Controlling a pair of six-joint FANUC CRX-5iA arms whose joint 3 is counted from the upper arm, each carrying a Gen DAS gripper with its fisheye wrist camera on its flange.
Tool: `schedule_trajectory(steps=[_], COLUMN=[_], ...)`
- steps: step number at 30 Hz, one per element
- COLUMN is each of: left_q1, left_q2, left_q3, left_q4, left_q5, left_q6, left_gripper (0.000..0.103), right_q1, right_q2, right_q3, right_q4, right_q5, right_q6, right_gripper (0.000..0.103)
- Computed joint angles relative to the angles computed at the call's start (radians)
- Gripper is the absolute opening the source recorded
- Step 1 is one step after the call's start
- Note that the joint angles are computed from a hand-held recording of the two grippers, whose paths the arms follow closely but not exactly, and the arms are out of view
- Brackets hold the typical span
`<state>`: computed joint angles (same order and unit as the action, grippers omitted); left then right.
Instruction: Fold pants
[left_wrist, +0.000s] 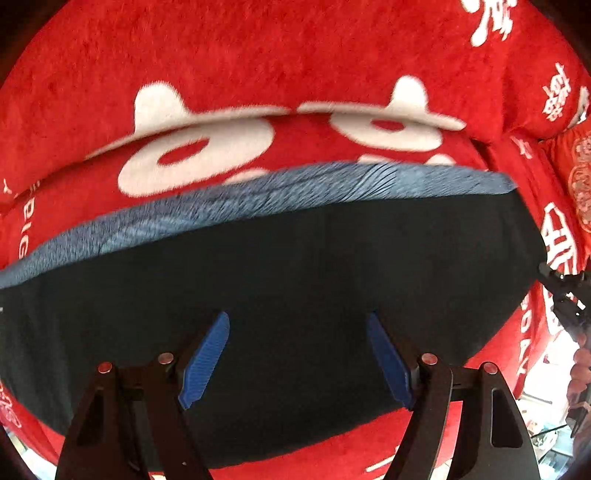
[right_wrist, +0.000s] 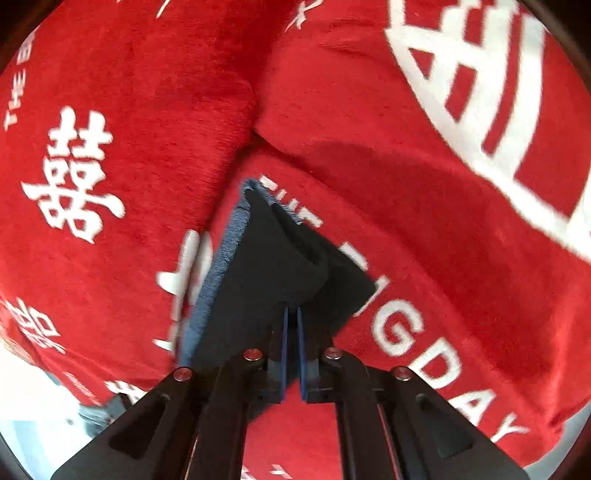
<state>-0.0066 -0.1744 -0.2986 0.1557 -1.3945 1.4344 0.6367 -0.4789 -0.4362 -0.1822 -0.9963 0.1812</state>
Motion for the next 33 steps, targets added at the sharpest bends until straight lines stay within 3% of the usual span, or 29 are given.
schedule_trajectory(steps=[2,3,6,10,14,18,23,27,29,33], left_q1=[-0.006,-0.009,-0.001,0.047,0.114,0.216,0.464,0.749,0.903,1.118], left_q2=[-0.01,-0.014,-0.034,-0.075,-0.143,-0.212,-0.307,-0.348,-0.337,-0.256], left_q3=[-0.011,-0.008,-0.008,-0.027,-0.058,-0.09,-0.143,-0.164,-0.16,-0.121], left_q4=[-0.026,-0.032,-0.037,-0.03,-0.024,-0.034,0.004,0.018,0.018,0.013], left_q5=[0.005,0.003,-0.031,-0.082,-0.121,-0.151,-0.193,-0.248,-0.264,-0.231], left_q6=[0.001,-0.003,-0.029,-0.041,-0.071,-0.144,-0.323,-0.523,-0.646,-0.817], left_gripper=[0.078,0.078,0.078,0.078,0.078,0.078,0.078,0.078,0.078,0.078], right_q1=[-0.033,-0.035,-0.017,0.03,0.137,0.216,0.288,0.345,0.373,0.418], right_q2=[0.071,0.081,0.056,0.03,0.038,0.133,0.33,0.516,0.632,0.877], right_q3=[0.045,0.043,0.032,0.047,0.084,0.18,0.369,0.562,0.693,1.007], right_q4=[-0.059,-0.07,-0.051,-0.031,0.004,0.022,-0.004,-0.046,-0.078,-0.14], right_q5=[-0.097,-0.101,-0.089,-0.171,-0.211,-0.211,-0.201,-0.213,-0.221,-0.306], right_q6=[0.104,0.125,0.087,0.004,-0.03,0.045,0.202,0.324,0.399,0.537], right_gripper=[0.005,0.005,0.006,0.014,0.054,0.054,0.054,0.054,0.054,0.054])
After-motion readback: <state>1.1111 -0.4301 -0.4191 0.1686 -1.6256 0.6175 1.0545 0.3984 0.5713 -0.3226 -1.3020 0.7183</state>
